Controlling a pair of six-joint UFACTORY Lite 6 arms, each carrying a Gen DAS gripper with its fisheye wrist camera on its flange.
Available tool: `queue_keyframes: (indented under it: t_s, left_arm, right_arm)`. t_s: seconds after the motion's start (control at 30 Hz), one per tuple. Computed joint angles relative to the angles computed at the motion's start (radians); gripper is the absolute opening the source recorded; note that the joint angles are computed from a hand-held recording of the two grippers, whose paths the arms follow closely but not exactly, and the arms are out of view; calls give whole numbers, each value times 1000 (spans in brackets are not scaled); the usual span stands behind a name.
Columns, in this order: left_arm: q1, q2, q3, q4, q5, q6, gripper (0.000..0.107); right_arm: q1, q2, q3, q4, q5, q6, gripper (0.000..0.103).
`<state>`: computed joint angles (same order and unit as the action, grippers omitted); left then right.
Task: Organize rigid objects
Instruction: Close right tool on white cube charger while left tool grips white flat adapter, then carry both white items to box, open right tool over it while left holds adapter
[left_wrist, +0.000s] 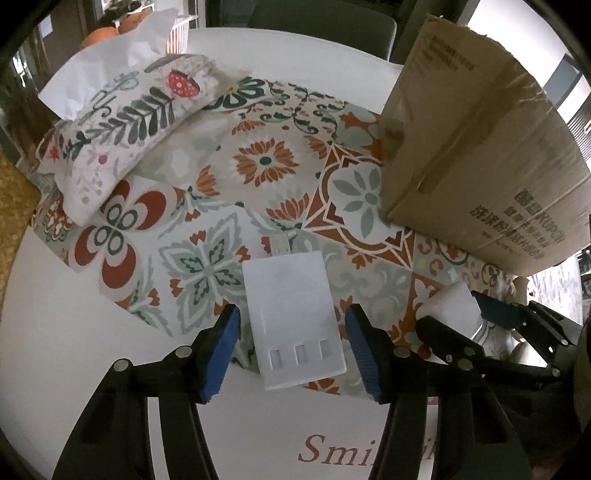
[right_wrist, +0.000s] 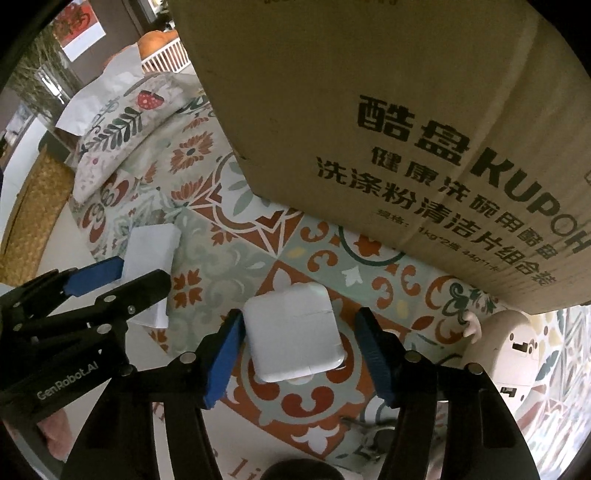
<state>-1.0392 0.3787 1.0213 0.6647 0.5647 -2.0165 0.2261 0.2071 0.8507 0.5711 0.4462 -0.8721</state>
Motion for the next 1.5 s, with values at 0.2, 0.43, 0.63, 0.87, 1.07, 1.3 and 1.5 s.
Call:
queue_keyframes:
  t_s: [0.2,0.43,0.63,0.87,1.07,1.3,1.5]
  left_arm:
    - [30,30,1,-24,-54,35,56]
    - [28,10,-22,14,-64,8,50]
    - [-15,-11,1,28,7,11,50]
    - [-62,-44,27,34,68,21,50]
    - [-118,-71,69,45,173,35,50]
    - [-171,-113,127,79,281,61,50]
    - [-215,-133,198,114,373,91,50]
  right_arm:
    - [-12,14,21,-7,22,5,58]
    - [30,1,-7,-2,-27,21,50]
    - [13,-62,-53,34,-31,5,50]
    - [-19,-187,-119,41,-15,25,50]
    - [-55,-330,-168,-8,8,76,50]
    - [-124,-492,-196,-18,76,107,50]
    - [-196,-633,-209,-23,144,128,50]
